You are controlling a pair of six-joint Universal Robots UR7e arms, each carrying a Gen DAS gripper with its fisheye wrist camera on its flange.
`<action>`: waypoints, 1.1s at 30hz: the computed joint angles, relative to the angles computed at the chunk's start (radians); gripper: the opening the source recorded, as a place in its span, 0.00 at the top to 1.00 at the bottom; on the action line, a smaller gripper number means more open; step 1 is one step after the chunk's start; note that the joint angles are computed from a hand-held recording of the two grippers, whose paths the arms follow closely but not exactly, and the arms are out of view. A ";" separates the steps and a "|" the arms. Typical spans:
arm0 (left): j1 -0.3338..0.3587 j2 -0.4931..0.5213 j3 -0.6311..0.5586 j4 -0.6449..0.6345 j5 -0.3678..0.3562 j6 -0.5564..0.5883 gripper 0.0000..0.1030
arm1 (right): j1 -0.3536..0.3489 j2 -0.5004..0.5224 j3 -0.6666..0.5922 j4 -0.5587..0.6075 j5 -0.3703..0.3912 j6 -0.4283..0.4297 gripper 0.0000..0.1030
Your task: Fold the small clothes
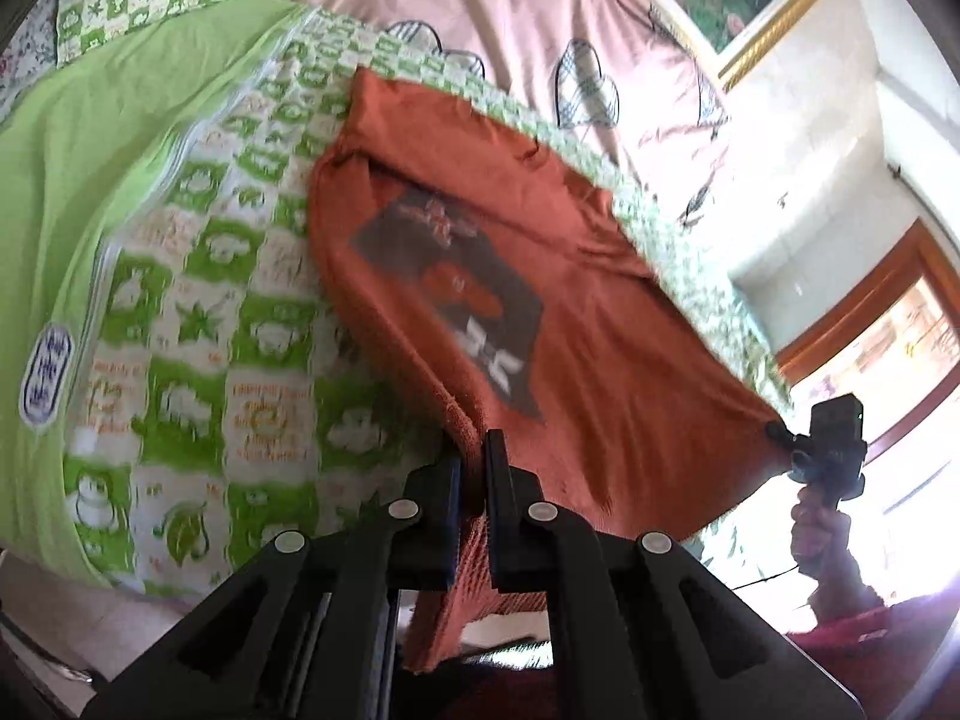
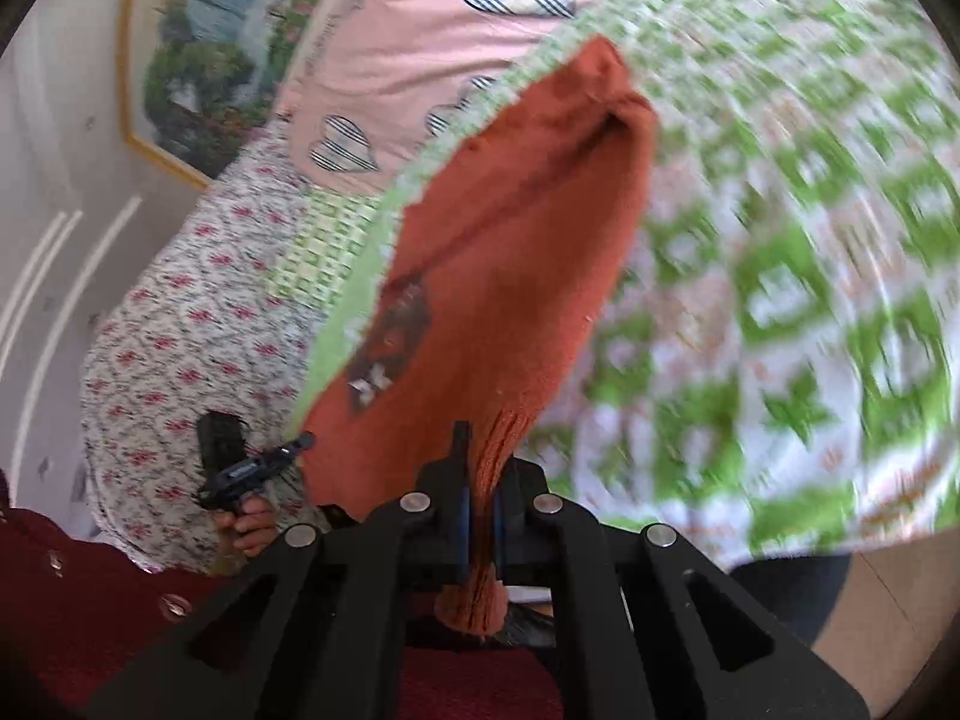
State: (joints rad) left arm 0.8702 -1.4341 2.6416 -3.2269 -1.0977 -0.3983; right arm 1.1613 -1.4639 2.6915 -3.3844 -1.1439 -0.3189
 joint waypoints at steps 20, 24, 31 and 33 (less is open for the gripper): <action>0.233 0.351 -0.625 -0.023 -0.030 0.326 0.96 | 0.168 0.319 -0.680 0.096 -0.097 0.100 0.94; 0.296 0.435 -0.769 0.044 -0.065 0.328 0.96 | 0.175 0.404 -0.832 0.173 -0.138 0.110 0.94; 0.372 0.560 -0.975 0.176 -0.092 0.328 0.95 | 0.172 0.524 -1.000 0.250 -0.306 0.165 0.94; 0.393 0.595 -1.031 0.241 -0.076 0.310 0.94 | 0.164 0.545 -1.029 0.285 -0.320 0.181 0.94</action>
State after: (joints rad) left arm 1.2631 -0.8396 1.6101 -2.9857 -1.1735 -0.0883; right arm 1.3250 -0.9191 1.6630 -3.0994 -1.4643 -0.1381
